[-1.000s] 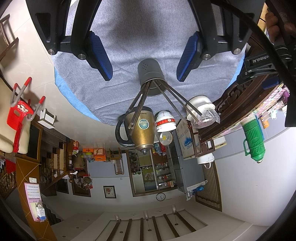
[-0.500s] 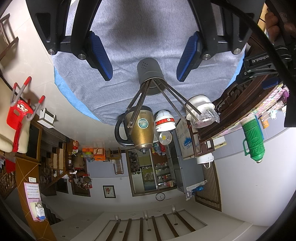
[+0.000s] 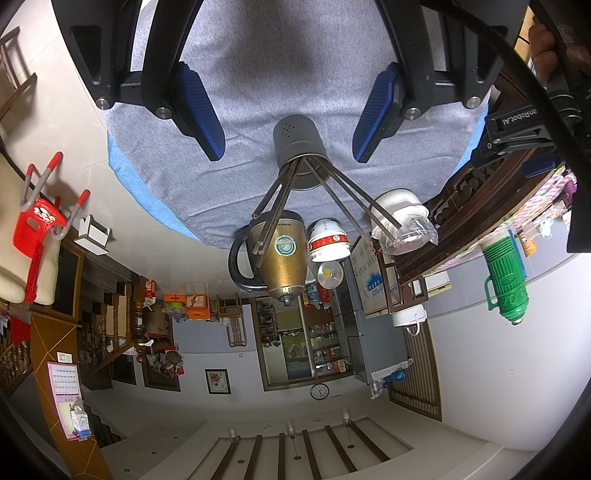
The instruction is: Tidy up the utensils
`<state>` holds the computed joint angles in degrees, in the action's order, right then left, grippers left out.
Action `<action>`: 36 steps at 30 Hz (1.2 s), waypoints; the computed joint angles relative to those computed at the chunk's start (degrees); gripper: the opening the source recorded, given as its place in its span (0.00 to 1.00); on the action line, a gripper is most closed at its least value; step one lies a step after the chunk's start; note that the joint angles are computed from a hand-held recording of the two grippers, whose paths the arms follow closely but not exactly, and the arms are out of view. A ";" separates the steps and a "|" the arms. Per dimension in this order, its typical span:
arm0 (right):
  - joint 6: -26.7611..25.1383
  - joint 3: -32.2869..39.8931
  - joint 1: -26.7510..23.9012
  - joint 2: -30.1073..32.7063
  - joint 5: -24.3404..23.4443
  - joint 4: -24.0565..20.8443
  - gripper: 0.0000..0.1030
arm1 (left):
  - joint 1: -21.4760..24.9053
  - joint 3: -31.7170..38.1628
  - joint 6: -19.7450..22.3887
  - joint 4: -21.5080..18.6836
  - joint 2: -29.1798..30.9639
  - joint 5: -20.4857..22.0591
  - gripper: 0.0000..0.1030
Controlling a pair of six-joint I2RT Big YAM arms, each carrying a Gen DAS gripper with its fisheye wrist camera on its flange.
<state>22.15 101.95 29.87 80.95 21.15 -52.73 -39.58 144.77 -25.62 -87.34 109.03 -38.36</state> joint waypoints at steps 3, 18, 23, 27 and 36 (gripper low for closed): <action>-0.04 0.06 -0.04 0.00 -0.03 -0.02 0.73 | 0.03 -0.46 -0.11 0.20 -0.22 -0.04 0.92; -0.20 1.00 0.08 0.14 0.14 -0.31 0.73 | -0.16 -0.81 -0.42 0.26 -0.61 -0.16 0.92; -0.11 1.39 0.48 -0.13 0.64 -0.56 0.73 | -0.70 -0.11 -0.55 -0.16 -0.60 -0.68 0.92; -0.27 0.76 0.69 -0.90 0.90 -0.30 0.73 | -1.15 -0.34 -0.71 -0.07 -1.10 -1.22 0.92; -0.38 -0.15 1.92 -2.61 2.31 0.07 0.73 | -2.23 -2.16 -0.99 0.77 -3.17 -2.75 0.92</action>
